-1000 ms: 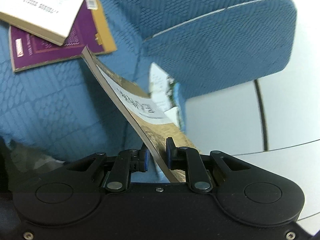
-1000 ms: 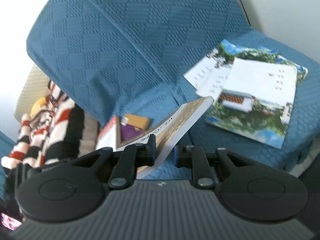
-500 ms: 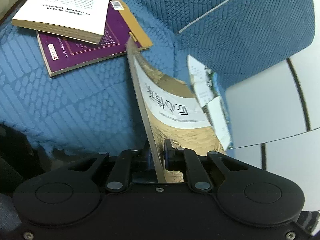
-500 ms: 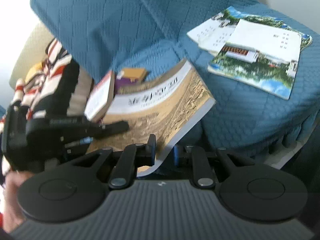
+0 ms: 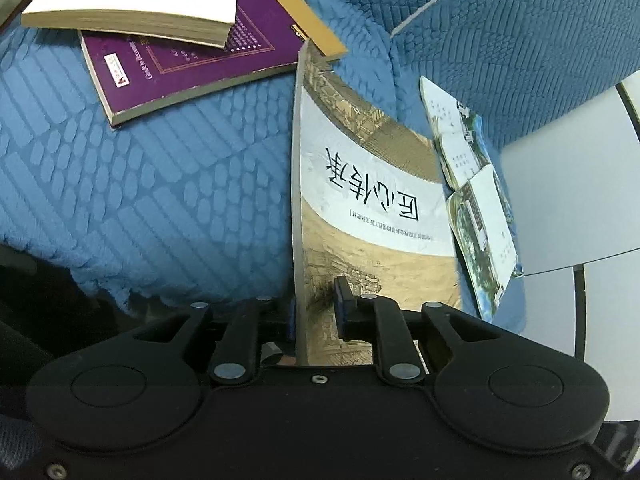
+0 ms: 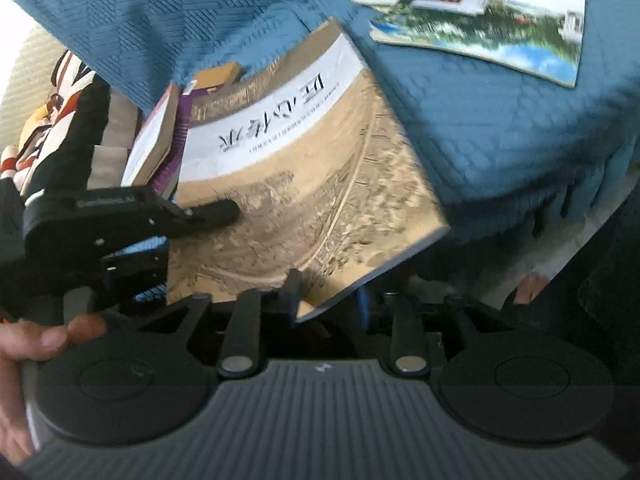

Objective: Organize objects
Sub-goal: 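Lay the brown book flat on the seat and open both grippers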

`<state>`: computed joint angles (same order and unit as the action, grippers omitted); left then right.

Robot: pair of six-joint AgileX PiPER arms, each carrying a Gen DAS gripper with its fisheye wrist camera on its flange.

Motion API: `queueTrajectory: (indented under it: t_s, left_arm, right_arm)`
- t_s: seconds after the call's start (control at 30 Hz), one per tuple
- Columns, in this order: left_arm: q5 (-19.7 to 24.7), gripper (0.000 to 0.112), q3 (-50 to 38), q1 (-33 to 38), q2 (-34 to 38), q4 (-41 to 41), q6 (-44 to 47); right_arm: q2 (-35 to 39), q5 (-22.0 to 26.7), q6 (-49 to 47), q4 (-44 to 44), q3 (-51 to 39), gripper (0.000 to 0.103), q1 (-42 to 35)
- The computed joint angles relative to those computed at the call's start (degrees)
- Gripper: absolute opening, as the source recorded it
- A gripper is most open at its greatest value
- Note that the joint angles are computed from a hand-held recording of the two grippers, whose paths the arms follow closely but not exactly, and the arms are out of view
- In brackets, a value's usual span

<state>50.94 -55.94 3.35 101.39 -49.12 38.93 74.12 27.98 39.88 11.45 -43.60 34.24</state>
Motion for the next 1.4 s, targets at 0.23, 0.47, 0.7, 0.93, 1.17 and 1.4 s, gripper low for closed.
queueTrajectory:
  t_s: [0.23, 0.47, 0.7, 0.93, 1.17, 1.4]
  left_arm:
    - [-2.0, 0.042, 0.6, -1.3, -3.3, 4.0, -2.5]
    - [-1.3, 0.051, -0.9, 0.6, -10.7, 5.6, -2.3]
    - [3.9, 0.052, -5.2, 2.3, -18.6, 6.5, -3.0]
    - [11.7, 0.053, -9.1, 7.2, -26.4, 3.8, -1.6]
    - [15.8, 0.053, -9.8, 12.0, -32.7, 1.4, 0.0]
    - [15.7, 0.053, -6.7, 14.9, -37.7, 0.5, 0.8]
  right_arm:
    - [-0.7, 3.9, 2.5, 0.1, -0.8, 0.053, -1.3]
    - [-3.8, 10.3, 9.9, -10.9, -6.1, 0.075, -0.5]
    - [-6.5, 14.7, 9.7, -17.7, -13.4, 0.075, 0.0]
    - [-8.0, 17.7, 7.9, -22.1, -21.6, 0.075, 2.8]
    - [-9.3, 19.5, 7.2, -24.7, -26.5, 0.075, 6.5]
    - [-11.0, 19.0, 5.9, -25.8, -26.3, 0.075, 9.2]
